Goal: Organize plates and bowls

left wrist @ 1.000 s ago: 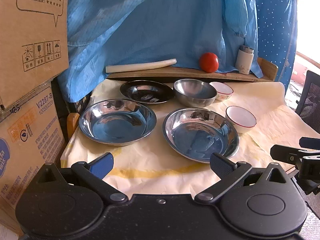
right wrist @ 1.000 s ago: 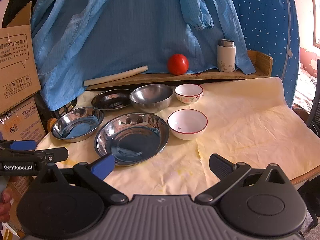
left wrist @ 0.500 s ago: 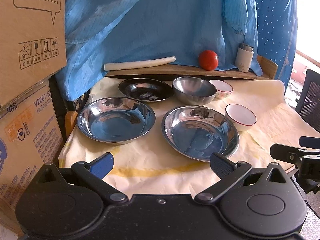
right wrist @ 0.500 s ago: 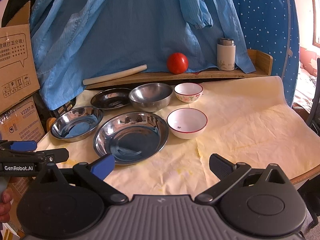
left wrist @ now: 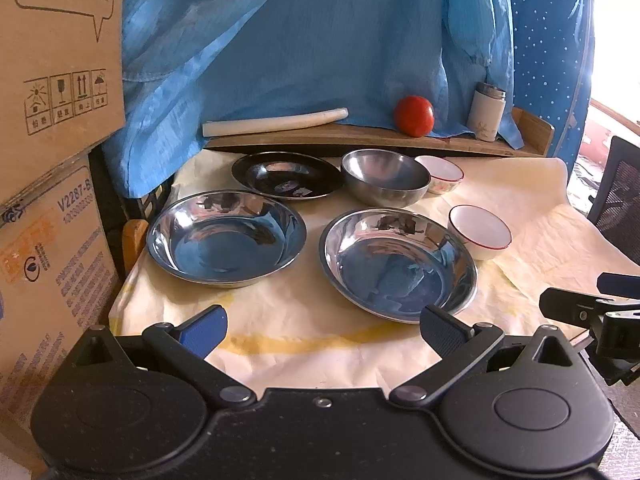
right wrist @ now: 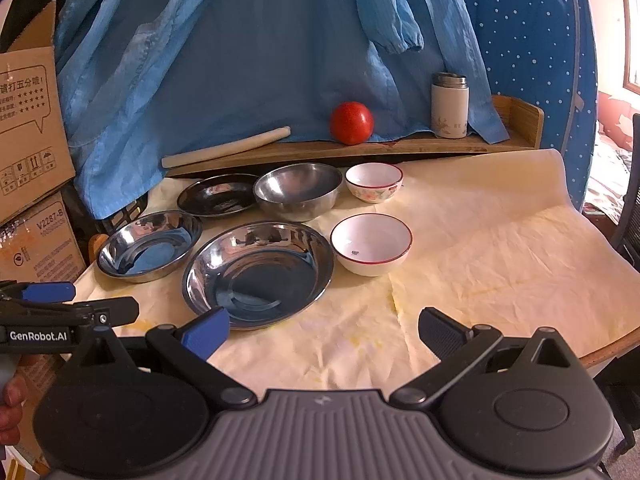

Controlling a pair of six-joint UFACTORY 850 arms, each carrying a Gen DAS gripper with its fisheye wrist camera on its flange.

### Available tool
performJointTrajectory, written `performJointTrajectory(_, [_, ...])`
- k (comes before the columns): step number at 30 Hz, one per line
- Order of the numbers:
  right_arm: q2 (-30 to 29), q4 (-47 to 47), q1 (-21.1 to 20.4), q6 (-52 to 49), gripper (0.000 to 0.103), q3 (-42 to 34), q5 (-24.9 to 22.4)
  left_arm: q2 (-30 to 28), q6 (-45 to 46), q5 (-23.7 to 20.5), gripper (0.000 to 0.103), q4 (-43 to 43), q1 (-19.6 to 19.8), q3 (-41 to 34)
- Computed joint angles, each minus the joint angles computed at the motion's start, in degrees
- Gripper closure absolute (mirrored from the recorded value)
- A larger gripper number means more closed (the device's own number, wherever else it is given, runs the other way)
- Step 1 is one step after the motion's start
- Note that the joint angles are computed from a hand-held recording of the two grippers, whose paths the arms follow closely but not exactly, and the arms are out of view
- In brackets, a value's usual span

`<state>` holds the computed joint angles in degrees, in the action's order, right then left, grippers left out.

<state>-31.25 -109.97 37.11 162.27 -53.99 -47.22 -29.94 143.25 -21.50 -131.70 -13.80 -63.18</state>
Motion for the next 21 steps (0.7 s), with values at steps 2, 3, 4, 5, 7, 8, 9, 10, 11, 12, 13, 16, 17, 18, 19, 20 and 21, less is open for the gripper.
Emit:
performJointTrajectory(2, [0.05,0.45,-0.06,-0.32,0.000,-0.06,0.09,-0.31,-0.79,0.07,0.001,0.78,-0.14,-0.39])
performJointTrajectory(3, [0.08,0.61,-0.10,-0.44,0.000,-0.08,0.14,-0.43,-1.27,0.12,0.001,1.23,-0.21,-0.55])
performJointTrajectory(4, [0.10,0.70,-0.16,-0.49,0.000,-0.06,0.20,-0.60,-2.03,0.17,0.001,1.99,-0.28,-0.77])
performJointTrajectory(5, [0.16,0.83,-0.25,-0.63,0.000,-0.07,0.32,-0.75,-2.70,0.19,0.001,2.63,-0.33,-0.97])
performJointTrajectory(7, [0.22,0.80,-0.47,-0.62,0.000,0.01,0.56,-1.11,-3.99,0.32,0.001,3.76,-0.42,-1.44])
performJointTrajectory(8, [0.25,0.77,-0.61,-0.60,0.000,0.07,0.73,-1.32,-4.50,0.50,0.001,4.20,-0.46,-1.73])
performJointTrajectory(9, [0.27,0.70,-0.76,-0.58,0.000,0.09,0.86,-1.50,-4.30,0.83,0.001,4.00,-0.57,-1.98])
performJointTrajectory(10, [0.27,0.59,-0.93,-0.55,0.000,0.09,1.00,-1.64,-3.71,1.23,0.001,3.41,-0.67,-2.20])
performJointTrajectory(11, [0.22,0.64,-1.09,-0.72,0.000,0.00,1.03,-1.72,-1.59,1.66,0.001,1.12,-0.87,-2.28])
performJointTrajectory(12, [0.14,0.73,-1.28,-1.01,0.000,-0.16,1.03,-1.70,1.39,1.83,0.001,-2.04,-1.08,-2.19])
performJointTrajectory(13, [0.06,0.68,-1.53,-1.21,0.000,-0.33,1.11,-1.69,5.09,1.83,0.001,-5.94,-1.29,-2.09])
performJointTrajectory(16, [-0.19,-0.48,-2.59,-1.40,0.000,-0.81,1.76,-2.15,8.95,2.58,0.001,-11.63,-1.53,-2.83])
performJointTrajectory(17, [-0.23,-1.13,-3.08,-1.60,0.000,-1.04,2.25,-2.51,7.79,3.08,0.001,-11.64,-1.47,-3.38])
performJointTrajectory(18, [-0.28,-1.82,-3.54,-1.75,0.000,-1.24,2.61,-2.94,5.55,3.82,0.001,-10.63,-1.32,-4.10])
performJointTrajectory(19, [-0.38,-2.59,-4.06,-2.02,0.000,-1.57,3.00,-3.44,2.69,4.83,0.001,-9.38,-1.23,-4.92])
performJointTrajectory(20, [-0.43,-3.56,-4.67,-2.37,0.000,-1.92,3.57,-3.92,-0.51,5.82,0.001,-7.86,-1.16,-5.71])
performJointTrajectory(21, [-0.46,-4.69,-5.37,-2.84,0.000,-2.35,4.29,-4.51,-4.65,7.09,0.001,-5.94,-1.09,-6.71])
